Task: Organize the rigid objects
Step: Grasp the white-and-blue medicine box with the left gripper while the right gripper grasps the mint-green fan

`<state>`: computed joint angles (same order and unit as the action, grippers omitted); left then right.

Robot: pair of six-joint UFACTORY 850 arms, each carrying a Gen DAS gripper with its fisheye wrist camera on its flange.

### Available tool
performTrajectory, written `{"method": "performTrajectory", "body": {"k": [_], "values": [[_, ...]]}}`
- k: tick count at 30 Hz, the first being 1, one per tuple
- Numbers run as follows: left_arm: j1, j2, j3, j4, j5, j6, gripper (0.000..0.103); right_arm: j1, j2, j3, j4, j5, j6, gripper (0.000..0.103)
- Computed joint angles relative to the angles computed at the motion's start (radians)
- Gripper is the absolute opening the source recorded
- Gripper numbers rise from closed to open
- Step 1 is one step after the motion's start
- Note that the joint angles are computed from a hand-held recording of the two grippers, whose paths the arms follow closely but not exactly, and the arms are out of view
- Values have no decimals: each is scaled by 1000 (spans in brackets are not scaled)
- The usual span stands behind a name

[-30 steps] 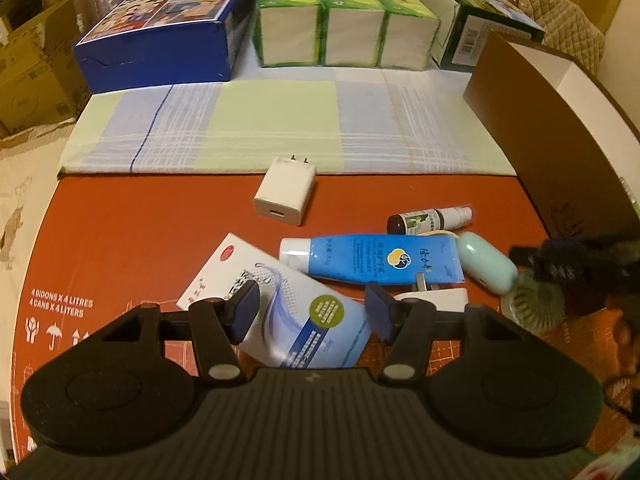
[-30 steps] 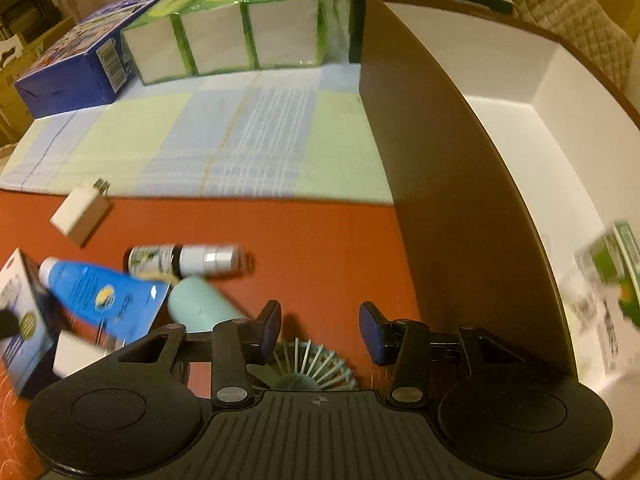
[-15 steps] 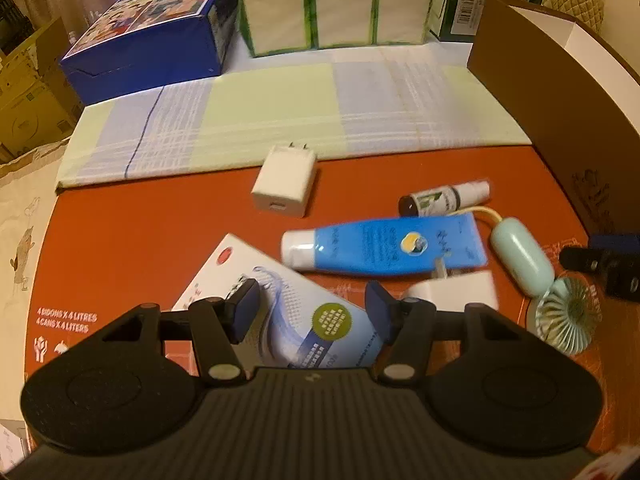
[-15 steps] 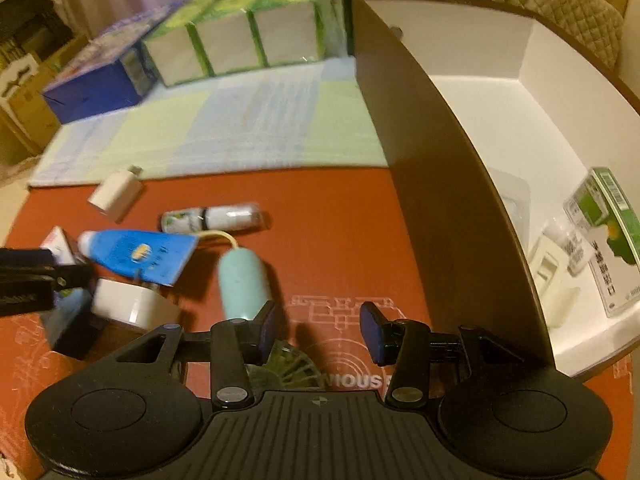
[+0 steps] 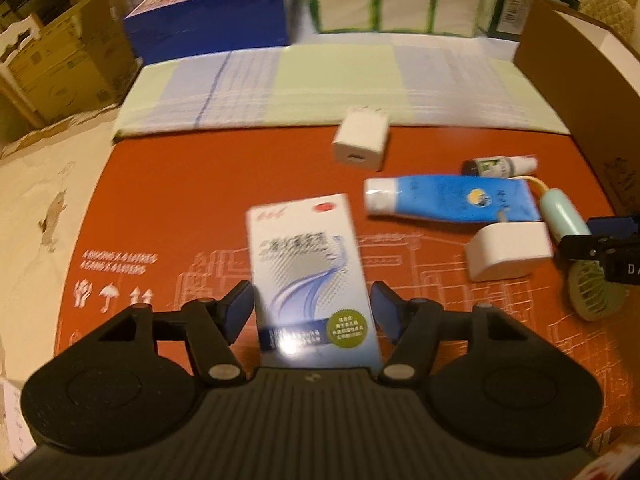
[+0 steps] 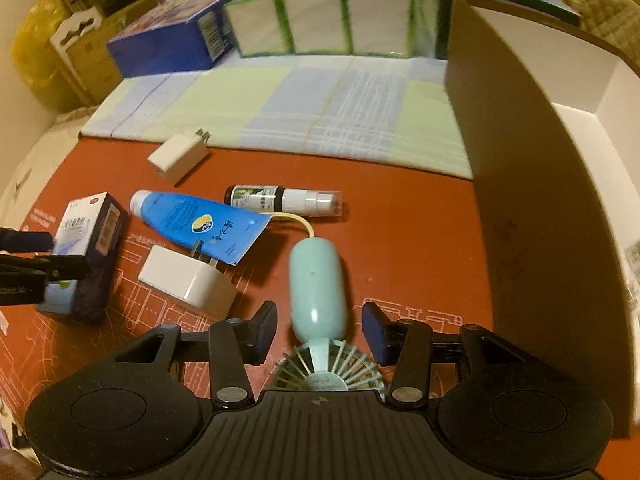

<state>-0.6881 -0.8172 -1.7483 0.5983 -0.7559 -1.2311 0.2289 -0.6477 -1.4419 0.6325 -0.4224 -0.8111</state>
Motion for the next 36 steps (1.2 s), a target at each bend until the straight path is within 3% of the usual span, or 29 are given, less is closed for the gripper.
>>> {"method": "performTrajectory", "body": {"k": [6, 21, 27, 36], "values": [[10, 24, 44, 15, 26, -34, 62, 6, -32, -30, -34, -16, 11, 44], [29, -41, -20, -8, 27, 26, 62, 5, -31, -14, -2, 9, -46, 43], [20, -38, -12, 12, 25, 5, 61, 15, -24, 3, -55, 59, -21, 30], [6, -17, 20, 20, 24, -22, 61, 11, -12, 30, 24, 79, -96, 30]]}}
